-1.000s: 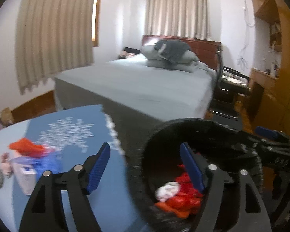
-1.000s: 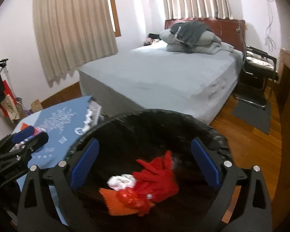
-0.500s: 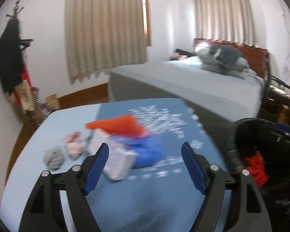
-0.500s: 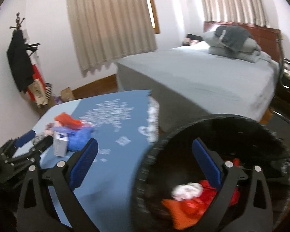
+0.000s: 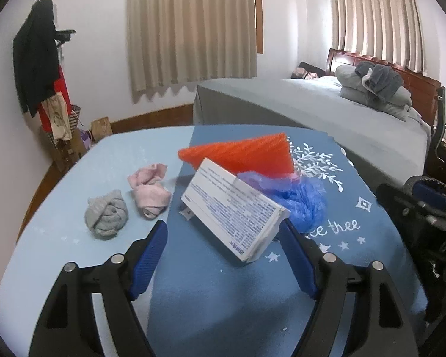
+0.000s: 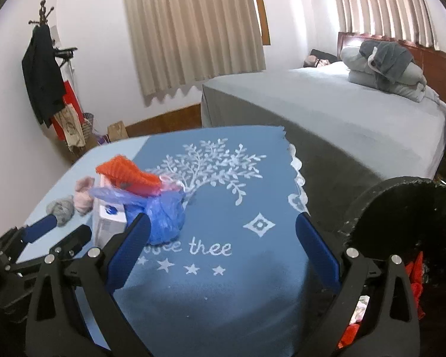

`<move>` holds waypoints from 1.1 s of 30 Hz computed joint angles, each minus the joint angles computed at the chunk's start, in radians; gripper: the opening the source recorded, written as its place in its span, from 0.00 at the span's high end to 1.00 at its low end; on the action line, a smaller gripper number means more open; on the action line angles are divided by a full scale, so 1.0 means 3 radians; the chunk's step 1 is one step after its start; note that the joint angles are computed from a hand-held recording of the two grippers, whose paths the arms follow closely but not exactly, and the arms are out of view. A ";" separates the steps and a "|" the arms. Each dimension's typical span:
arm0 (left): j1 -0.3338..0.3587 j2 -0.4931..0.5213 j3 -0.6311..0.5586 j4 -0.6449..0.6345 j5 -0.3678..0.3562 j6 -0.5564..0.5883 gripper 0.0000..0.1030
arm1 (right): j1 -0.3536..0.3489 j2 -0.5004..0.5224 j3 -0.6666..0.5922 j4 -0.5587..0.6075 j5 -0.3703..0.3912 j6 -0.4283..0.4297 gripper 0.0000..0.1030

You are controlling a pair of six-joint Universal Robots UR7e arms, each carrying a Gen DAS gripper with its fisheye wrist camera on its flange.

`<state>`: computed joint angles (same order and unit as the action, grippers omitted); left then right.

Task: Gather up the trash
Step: 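Return the left gripper to the table and grasp the white medicine box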

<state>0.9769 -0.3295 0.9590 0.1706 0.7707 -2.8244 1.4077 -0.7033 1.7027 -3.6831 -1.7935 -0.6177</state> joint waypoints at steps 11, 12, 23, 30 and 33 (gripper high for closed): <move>0.0044 0.0269 -0.0493 0.0378 0.0103 -0.0121 0.26 | -0.0039 0.0018 -0.0048 0.0061 -0.0026 0.0093 0.08; 0.0048 0.0315 -0.0577 0.0462 0.0092 -0.0146 0.26 | -0.0041 0.0018 -0.0053 0.0070 -0.0028 0.0087 0.08; 0.0103 0.0265 -0.0556 0.0528 -0.0112 -0.0330 0.26 | 0.0009 0.0100 -0.0154 0.0250 -0.0158 -0.0038 0.07; 0.0117 0.0100 -0.0302 0.0403 -0.0122 -0.0302 0.26 | 0.0016 0.0106 -0.0176 0.0314 -0.0203 -0.0035 0.07; 0.0105 0.0098 -0.0294 0.0402 0.0003 -0.0300 0.26 | 0.0013 0.0102 -0.0174 0.0308 -0.0201 -0.0028 0.08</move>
